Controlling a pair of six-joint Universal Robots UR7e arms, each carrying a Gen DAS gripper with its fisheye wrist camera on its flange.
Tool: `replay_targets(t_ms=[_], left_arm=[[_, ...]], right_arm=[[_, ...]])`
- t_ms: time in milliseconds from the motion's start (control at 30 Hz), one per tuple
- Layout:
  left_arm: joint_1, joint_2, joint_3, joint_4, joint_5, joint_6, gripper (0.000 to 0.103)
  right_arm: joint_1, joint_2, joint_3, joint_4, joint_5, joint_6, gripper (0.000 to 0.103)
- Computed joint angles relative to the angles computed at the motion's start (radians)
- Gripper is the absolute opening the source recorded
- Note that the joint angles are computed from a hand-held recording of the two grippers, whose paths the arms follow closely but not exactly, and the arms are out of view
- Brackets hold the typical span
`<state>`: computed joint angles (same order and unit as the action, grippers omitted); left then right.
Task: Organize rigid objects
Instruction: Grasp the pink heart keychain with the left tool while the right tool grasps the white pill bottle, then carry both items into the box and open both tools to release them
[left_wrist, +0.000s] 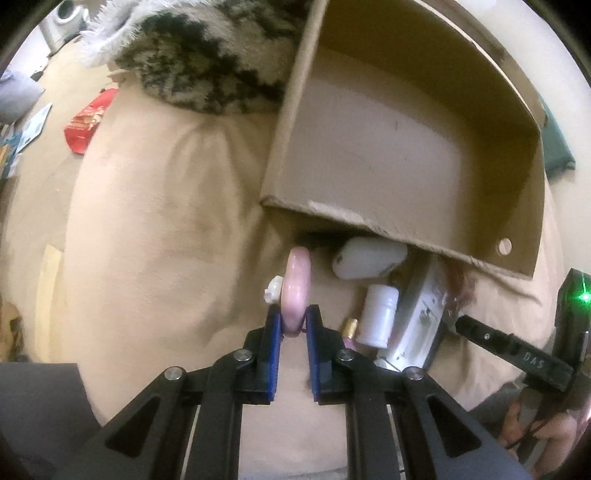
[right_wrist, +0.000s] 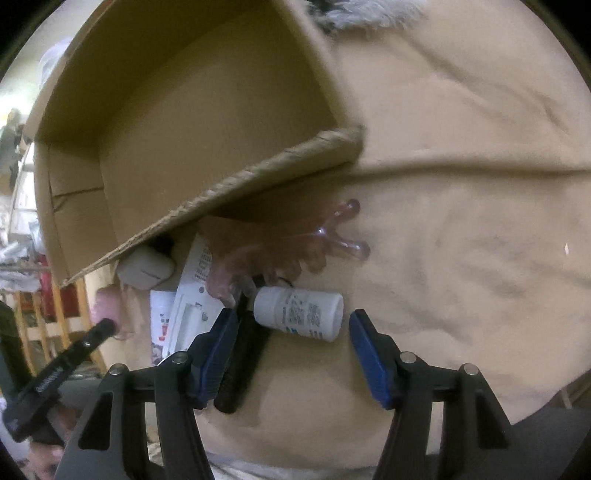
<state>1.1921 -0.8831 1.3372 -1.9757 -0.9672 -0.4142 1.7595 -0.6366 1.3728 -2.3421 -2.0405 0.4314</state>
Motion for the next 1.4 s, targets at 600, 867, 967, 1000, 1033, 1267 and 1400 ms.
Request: replay_targets(t_ms=[600, 867, 967, 1000, 1033, 1267, 1400], left_arm=[[-0.054, -0.127, 0.112, -0.026, 0.121, 0.008, 0.012], [-0.13, -0.194, 0.161, -0.029, 0.193, -0.031, 0.012], [-0.152, -0.199, 0.156, -0.057, 0.209, -0.004, 0.012], [-0.157, -0.198, 0.156, -0.076, 0.216, 0.013, 0.012], [-0.161, -0.198, 0.158, -0.096, 0.223, 0.031, 0.012], [-0.166, -0.156, 0.124, -0.198, 0.217, 0.14, 0.012], [-0.157, -0.116, 0.068, -0.221, 0.199, 0.17, 0.012]], right_arm=[[0.06, -0.062, 0.121, -0.13, -0.09, -0.112, 0.049], [0.099, -0.13, 0.199, -0.374, -0.042, -0.252, 0.049], [0.106, -0.141, 0.213, -0.444, -0.03, -0.291, 0.049], [0.105, -0.137, 0.206, -0.455, -0.023, -0.3, 0.049], [0.106, -0.135, 0.204, -0.467, -0.016, -0.306, 0.049], [0.115, -0.107, 0.153, -0.458, -0.002, -0.32, 0.049], [0.128, -0.079, 0.094, -0.432, -0.007, -0.364, 0.049]])
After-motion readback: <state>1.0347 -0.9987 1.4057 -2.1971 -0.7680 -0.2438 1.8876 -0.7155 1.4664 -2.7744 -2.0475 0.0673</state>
